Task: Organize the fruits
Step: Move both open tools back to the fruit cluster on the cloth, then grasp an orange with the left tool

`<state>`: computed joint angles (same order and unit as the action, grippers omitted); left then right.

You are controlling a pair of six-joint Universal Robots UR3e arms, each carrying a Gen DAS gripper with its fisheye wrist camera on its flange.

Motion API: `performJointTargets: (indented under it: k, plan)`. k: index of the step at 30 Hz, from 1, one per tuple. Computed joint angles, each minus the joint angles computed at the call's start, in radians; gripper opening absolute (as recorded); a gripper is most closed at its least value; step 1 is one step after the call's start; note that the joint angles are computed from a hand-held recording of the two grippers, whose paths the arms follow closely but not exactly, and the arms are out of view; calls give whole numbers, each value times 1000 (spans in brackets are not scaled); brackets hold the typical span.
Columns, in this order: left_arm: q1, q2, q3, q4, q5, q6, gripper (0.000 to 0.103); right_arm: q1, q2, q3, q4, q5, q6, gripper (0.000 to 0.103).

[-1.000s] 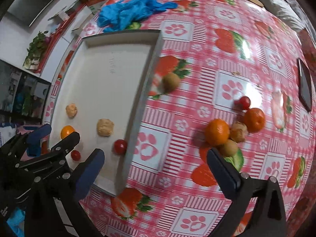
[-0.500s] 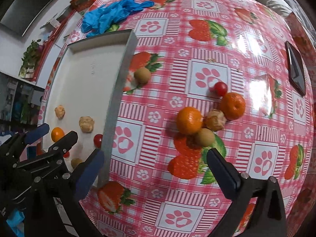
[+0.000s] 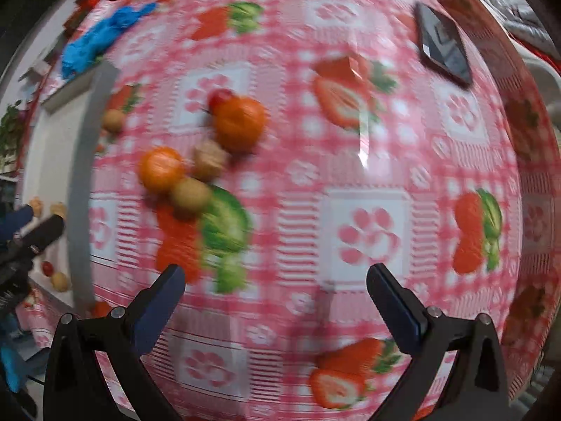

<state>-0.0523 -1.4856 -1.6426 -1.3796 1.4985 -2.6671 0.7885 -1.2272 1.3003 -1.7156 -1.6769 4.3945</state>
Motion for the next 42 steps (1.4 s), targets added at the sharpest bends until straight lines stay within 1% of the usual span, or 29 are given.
performJointTargets:
  k: [4,6,10,16,21,26,33,35,36,42]
  plan:
    - [-70,-49,30,-12,-17,-28,73,9,-52,109,-12,24,20,103]
    - [-93,-81,58,-29,-42,-44,73,16,-69,158,-28,40,28,103]
    - [-150,-164,125,-38,-73,-102,73,32,-87,222,-63,60,42,103]
    - [-199,-277,206,-41,-95,-211,73,70,-75,226,-54,44,39,103]
    - [-223,-341,259,-44,-105,-268,73,86,-67,224,-63,35,50,103]
    - [-252,-383,281,-34,-96,-297,73,86,-77,234,-65,22,52,103]
    - [-259,-391,279,-27,-119,-310,72,98,-76,238,-73,5,58,103]
    - [-249,-385,271,-28,-142,-305,63,97,-78,232,-67,4,55,103]
    - [-244,-384,271,-32,-151,-306,62,97,-77,233,-67,5,56,103]
    - [-222,-370,245,-29,-135,-297,62,97,-77,233,-69,4,56,103]
